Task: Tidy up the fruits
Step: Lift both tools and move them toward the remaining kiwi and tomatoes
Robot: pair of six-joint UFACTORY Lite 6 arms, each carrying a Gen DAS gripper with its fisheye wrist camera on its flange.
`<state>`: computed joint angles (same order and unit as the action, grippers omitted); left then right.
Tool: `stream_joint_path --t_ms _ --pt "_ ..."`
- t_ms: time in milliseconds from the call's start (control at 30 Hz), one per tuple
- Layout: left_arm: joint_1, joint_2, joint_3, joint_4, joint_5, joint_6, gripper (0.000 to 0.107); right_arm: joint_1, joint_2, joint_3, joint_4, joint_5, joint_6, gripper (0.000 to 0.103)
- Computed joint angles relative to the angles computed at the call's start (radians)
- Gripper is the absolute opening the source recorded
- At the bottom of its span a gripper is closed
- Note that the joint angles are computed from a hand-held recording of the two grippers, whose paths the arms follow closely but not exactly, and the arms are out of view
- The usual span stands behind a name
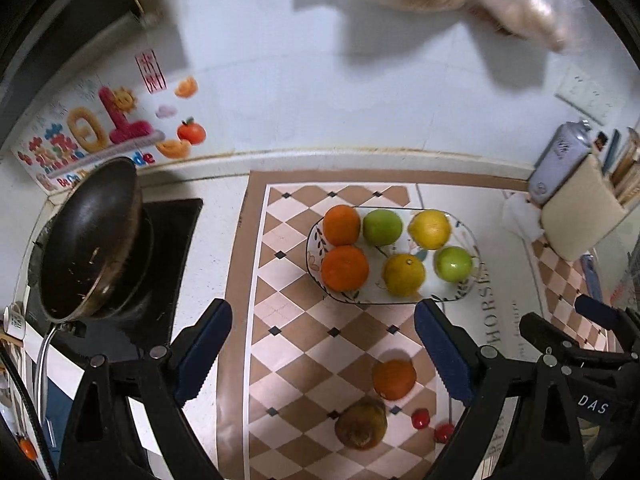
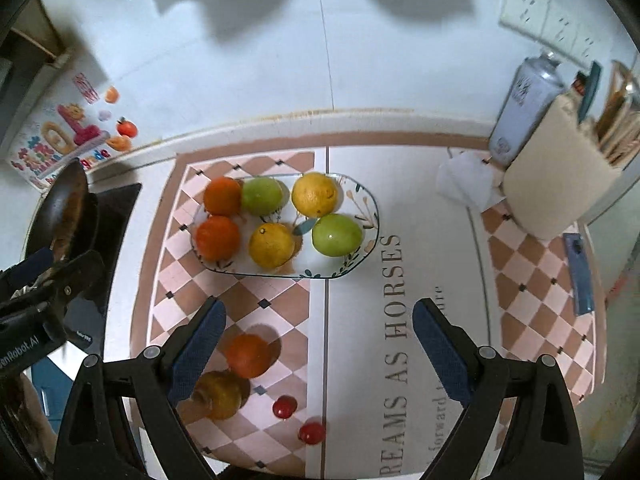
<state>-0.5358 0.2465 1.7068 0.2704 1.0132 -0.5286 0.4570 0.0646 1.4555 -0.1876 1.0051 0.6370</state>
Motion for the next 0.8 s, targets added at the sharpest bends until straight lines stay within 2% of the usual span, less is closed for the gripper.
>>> stream_joint_path --t_ms 233,533,667,733,800 --pt "-0.099 -0.186 -0.108 0.109 0.026 -0.116 0.093 0.136 -0.153 -0.025 -0.125 0.099 0.155 0.096" --pt "-0.183 -0.296 -0.239 0.151 0.037 -0.198 0.093 0.243 -0.251 -0.072 -0.197 0.168 0.278 0.096" --pt "-0.182 -0.306 -0.283 0.127 0.014 -0.196 0.093 0.249 -0.266 -0.091 -0.18 0.154 0.292 0.096" --pt "-0.148 -0.299 -0.309 0.068 -0.014 -0.157 0.103 0.225 -0.278 -0.126 -0.136 0.109 0.27 0.096" --pt "-0.113 -0.281 -0.347 0.017 -0.049 -0.115 0.103 0.194 -0.3 -0.177 -0.074 0.045 0.235 0.096"
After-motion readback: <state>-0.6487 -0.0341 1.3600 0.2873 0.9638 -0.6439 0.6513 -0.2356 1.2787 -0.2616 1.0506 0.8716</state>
